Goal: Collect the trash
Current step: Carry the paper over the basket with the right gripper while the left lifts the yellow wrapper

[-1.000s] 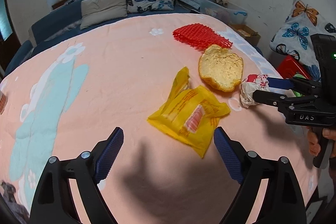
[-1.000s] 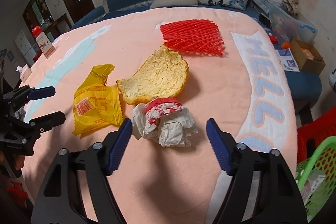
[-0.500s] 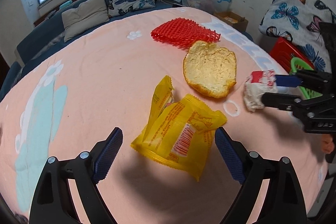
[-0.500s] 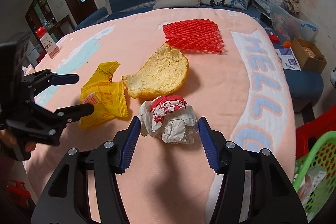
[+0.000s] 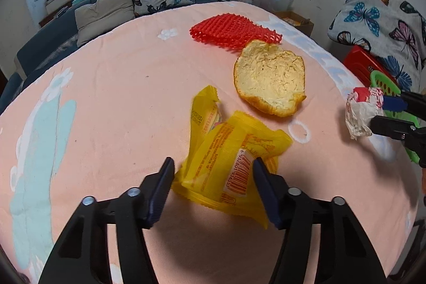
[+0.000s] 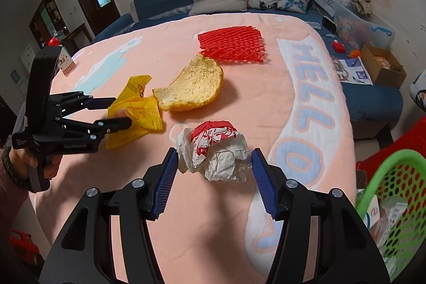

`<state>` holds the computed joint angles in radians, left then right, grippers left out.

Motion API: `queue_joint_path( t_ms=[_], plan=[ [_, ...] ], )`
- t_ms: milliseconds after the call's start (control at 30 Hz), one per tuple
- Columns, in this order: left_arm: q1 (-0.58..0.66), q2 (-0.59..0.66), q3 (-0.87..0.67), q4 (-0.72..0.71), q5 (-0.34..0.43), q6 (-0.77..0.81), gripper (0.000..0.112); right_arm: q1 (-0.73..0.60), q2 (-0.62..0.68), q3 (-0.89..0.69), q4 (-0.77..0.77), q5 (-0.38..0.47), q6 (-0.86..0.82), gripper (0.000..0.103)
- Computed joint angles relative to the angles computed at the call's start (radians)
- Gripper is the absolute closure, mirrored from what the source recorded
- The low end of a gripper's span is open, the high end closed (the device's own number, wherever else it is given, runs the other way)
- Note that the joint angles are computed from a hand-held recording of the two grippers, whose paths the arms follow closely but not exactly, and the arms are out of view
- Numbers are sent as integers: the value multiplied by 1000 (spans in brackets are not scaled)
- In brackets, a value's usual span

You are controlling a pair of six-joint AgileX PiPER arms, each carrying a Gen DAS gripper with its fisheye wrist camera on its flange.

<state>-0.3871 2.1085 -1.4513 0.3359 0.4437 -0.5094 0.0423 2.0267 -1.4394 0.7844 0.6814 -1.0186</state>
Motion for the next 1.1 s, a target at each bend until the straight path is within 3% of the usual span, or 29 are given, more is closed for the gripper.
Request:
queue_joint_path(
  t_ms=[133,167,200,667,1100],
  plan=[
    [-13,-33,43,48,-13,-62,68,-16,-36,46,31,-5,-33,46],
    [-16,-47,62,51,-26,-74,78,-18,-41,54,38,-6,-39,46],
    [-19,-58,73,43,-28,-76,79,-23,-50,65,47,-6,-48,46],
    [-126,-245,266,311,-57,-455,82,-105,-184,222,138,4,-187,46],
    [-264,-244,163,337,27,-483,82,-248,-262,318,169,0,-296,46]
  ],
)
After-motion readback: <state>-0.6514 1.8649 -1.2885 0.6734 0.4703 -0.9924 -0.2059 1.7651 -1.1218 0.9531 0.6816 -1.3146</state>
